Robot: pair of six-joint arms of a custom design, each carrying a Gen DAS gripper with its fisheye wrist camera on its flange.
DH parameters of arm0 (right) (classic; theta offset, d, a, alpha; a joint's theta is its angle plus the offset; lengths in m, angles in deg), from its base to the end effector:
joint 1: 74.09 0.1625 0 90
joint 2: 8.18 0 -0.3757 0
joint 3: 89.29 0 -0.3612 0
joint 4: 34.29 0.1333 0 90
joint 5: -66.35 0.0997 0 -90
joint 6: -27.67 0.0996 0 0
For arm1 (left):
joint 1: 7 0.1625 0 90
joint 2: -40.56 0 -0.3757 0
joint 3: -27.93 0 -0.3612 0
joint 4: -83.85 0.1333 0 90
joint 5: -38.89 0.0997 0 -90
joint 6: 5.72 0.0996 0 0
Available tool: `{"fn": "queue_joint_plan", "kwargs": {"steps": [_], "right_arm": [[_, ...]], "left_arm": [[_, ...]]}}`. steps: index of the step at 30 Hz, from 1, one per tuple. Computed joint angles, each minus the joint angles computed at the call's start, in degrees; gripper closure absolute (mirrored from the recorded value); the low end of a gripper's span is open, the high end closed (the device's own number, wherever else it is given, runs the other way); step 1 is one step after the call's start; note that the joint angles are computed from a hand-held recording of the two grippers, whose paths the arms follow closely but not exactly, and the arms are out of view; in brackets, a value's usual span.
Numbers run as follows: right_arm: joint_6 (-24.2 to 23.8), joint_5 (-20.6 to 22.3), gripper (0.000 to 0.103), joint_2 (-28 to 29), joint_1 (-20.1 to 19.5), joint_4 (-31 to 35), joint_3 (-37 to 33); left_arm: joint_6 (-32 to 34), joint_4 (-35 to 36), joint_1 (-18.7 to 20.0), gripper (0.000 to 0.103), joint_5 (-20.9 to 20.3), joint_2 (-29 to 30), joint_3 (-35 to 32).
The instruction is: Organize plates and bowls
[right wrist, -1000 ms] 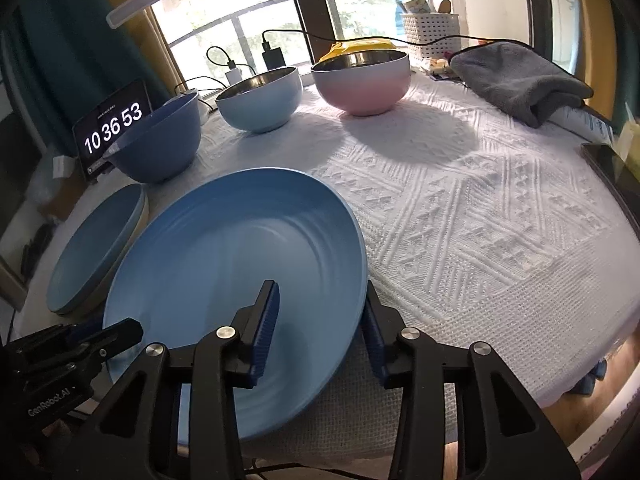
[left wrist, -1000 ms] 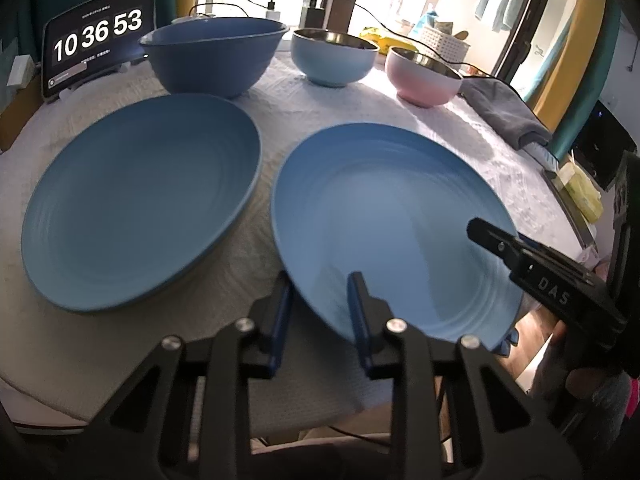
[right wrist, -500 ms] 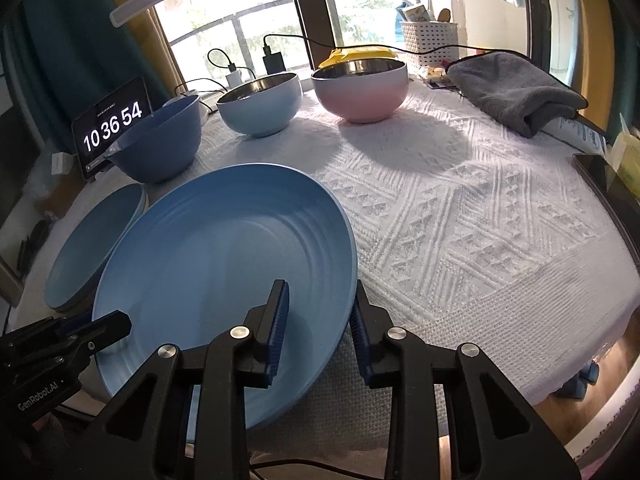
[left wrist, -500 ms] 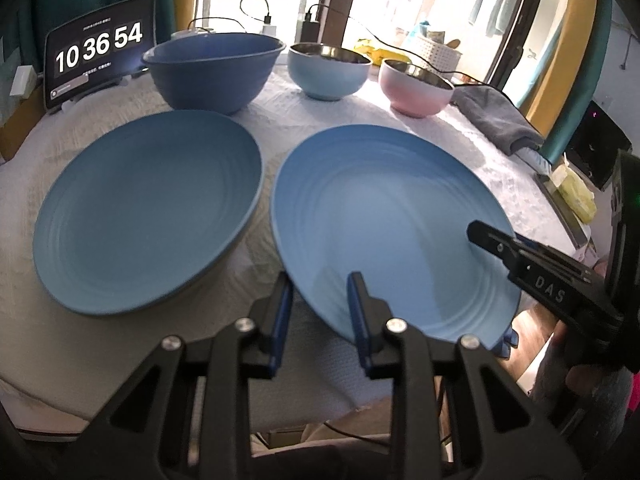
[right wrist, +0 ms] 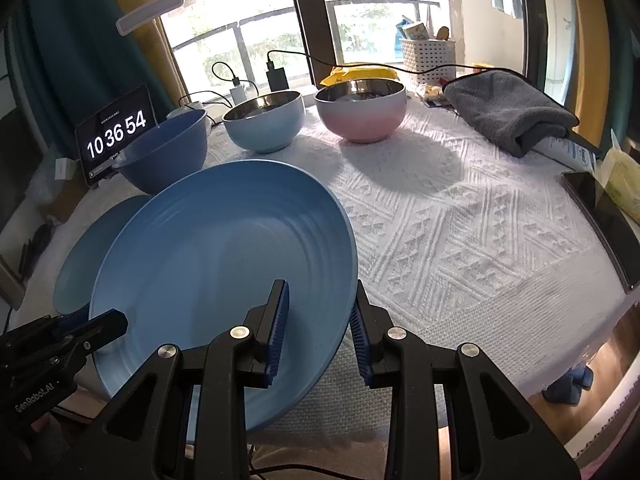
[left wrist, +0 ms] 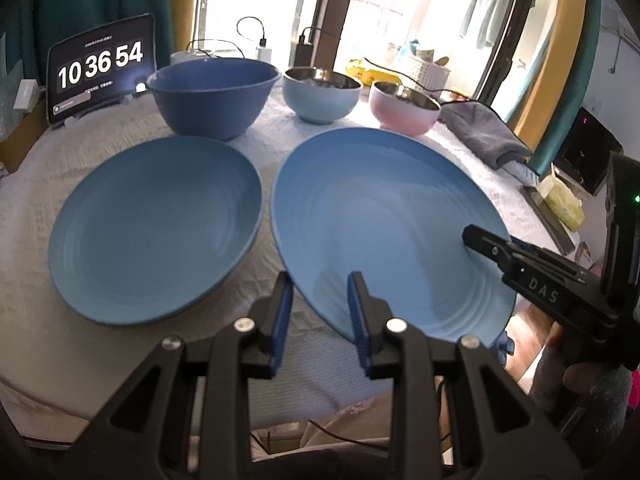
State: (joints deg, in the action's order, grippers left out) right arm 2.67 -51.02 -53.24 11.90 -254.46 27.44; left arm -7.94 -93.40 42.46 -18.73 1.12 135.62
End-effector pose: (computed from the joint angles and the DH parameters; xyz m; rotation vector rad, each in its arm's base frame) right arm 0.0519 -0.5114 0.1244 0.1072 -2.2476 1.0728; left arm -0.2128 -0.5360 0.0186 0.7482 2.5456 -0.6935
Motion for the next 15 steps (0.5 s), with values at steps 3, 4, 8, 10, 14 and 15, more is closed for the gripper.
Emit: {"fn": "queue_joint_plan", "kwargs": {"steps": [3, 4, 8, 10, 14, 15], "right_arm": [[-0.2, -0.2, 0.071, 0.1, 0.5, -0.1, -0.2], [-0.2, -0.3, 0.071, 0.2, 0.7, 0.0, -0.3], [-0.3, -0.8, 0.071, 0.5, 1.7, 0.2, -0.6], [-0.3, -1.0, 0.071, 0.7, 2.2, 0.5, -1.0], [-0.5, -1.8, 0.071, 1.6, 3.4, 1.4, -2.3], [-0.5, -2.0, 0.071, 1.9, 3.7, 1.6, -2.7]], "left_arm": [[0.3, -0.9, 0.0, 0.074, 0.1, -0.6, 0.5], [0.3, -1.1, 0.0, 0.074, 0.1, -0.7, 0.6], [0.3, -2.0, 0.2, 0.074, 0.1, -1.7, 1.4], [0.2, -2.3, 0.5, 0.074, 0.2, -2.0, 1.6], [0.2, -3.1, 0.9, 0.074, 0.3, -2.9, 2.2], [0.1, -3.1, 1.1, 0.074, 0.2, -3.2, 2.3]]}}
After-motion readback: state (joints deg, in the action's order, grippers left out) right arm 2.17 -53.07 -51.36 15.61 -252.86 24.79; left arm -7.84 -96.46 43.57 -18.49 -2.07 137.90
